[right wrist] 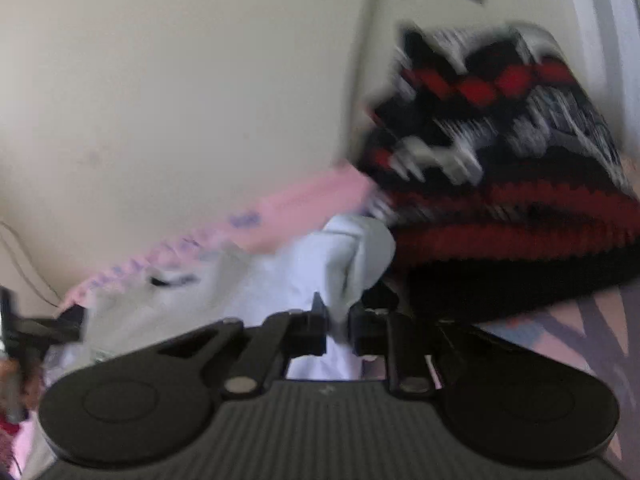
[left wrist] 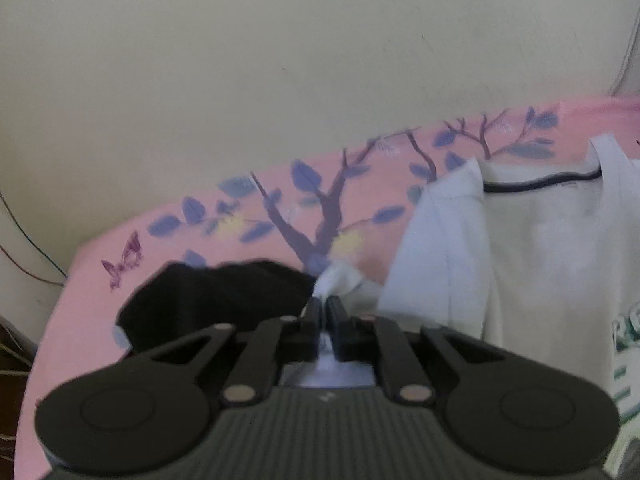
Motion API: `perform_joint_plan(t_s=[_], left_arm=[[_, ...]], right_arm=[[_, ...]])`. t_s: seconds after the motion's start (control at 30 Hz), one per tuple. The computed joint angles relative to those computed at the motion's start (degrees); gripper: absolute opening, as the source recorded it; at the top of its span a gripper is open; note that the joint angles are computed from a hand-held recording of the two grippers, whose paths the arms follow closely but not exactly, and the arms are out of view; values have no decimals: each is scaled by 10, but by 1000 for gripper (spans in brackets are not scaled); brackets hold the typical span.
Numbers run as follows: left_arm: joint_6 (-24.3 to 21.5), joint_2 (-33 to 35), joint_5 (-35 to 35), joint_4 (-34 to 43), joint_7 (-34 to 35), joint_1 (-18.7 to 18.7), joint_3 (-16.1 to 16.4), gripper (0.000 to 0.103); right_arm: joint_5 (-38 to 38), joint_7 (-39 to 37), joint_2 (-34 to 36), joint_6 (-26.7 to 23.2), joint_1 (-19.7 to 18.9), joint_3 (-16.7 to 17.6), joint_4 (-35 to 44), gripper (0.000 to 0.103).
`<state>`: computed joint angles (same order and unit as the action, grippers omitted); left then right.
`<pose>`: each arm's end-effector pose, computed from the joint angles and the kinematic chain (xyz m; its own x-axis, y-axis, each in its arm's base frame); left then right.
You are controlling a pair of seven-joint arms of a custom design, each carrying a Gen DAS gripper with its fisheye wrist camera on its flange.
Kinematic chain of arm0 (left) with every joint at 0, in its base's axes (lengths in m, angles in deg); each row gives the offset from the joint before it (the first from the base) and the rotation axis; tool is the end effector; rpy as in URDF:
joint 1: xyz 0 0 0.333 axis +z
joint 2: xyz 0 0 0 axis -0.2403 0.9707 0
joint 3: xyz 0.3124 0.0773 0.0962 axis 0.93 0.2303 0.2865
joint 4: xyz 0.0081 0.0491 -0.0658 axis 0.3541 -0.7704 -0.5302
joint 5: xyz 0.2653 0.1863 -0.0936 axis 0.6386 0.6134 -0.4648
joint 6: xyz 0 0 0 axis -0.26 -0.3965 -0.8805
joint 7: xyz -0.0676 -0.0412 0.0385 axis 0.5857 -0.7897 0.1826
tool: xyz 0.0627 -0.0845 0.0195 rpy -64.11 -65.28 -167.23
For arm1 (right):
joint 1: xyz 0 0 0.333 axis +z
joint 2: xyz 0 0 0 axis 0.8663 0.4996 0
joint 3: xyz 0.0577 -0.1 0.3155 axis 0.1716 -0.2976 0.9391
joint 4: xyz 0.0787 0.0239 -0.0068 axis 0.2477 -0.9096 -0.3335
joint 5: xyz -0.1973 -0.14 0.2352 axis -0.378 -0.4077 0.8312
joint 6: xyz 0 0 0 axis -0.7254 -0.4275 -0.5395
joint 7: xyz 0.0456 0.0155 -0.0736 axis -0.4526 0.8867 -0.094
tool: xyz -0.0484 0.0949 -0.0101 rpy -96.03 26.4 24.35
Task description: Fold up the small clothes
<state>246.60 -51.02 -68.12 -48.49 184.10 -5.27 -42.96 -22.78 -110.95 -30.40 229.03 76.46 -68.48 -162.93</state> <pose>0.6564 0.0316 0.4810 -0.4245 -0.8602 -0.2827 -0.5666 0.4959 -0.6581 0.4085 0.2231 0.5217 -0.2573 -0.8972 -0.3588 -0.3616 0.4337 -0.8253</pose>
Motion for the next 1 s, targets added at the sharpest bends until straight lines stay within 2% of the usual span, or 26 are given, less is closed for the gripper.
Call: perform_joint_plan(t_s=[0.03,0.07,0.1,0.17,0.23,0.33,0.37,0.4,0.43,0.47,0.5,0.57,0.63,0.7,0.73,0.8,0.83,0.87,0.93,0.97,1.0], left_arm=[[16,-3,-27,-1,18,21,-24,6],[36,-3,-49,6,23,32,-32,6],[50,4,-53,26,-3,26,-19,6],[12,20,-67,94,-72,30,4,5],[-31,38,-78,162,-141,44,20,4],[-38,50,-72,194,-184,61,33,4],[-32,53,-53,192,-204,55,51,4],[-27,56,-25,187,-231,43,75,5],[-30,61,2,186,-253,35,95,5],[-41,61,23,182,-266,34,105,5],[-56,59,35,177,-269,41,103,7],[-79,53,18,172,-240,77,64,8],[-56,30,-24,143,-189,108,19,13],[-18,11,-75,121,-116,129,-31,26],[-5,-3,-113,104,-55,147,-69,30],[19,-25,-149,71,38,148,-107,42],[41,-32,-146,53,61,131,-107,42],[53,-34,-126,41,62,99,-88,43],[25,-26,-43,42,-8,9,-7,43],[3,-18,-8,52,-49,-20,19,42],[-14,-5,3,64,-65,-30,24,42]], right_arm=[[-13,-10,-11,-28,5,12,8,10],[-25,-16,-22,-48,9,20,16,8],[-35,-26,-34,-68,12,27,26,8],[-51,-51,-54,-108,16,41,45,5],[-47,-117,-62,-151,20,58,63,4],[24,-236,-46,-256,30,88,78,6],[55,-262,-39,-269,35,85,74,9],[99,-295,-32,-262,40,74,67,14],[146,-321,-29,-246,43,59,52,42],[181,-328,-26,-249,45,54,37,52],[197,-329,-27,-254,46,54,23,52],[196,-295,-43,-263,46,59,-2,52],[154,-219,-70,-245,37,59,-16,52],[105,-176,-71,-197,24,48,-3,53],[91,-188,-57,-161,20,38,18,55],[102,-261,0,-89,16,19,77,56],[123,-311,38,-65,15,13,112,56],[153,-362,77,-49,14,6,148,57],[235,-437,160,-18,13,-11,218,57],[283,-467,198,-1,10,-18,248,57],[323,-491,226,-1,10,-21,273,56]])
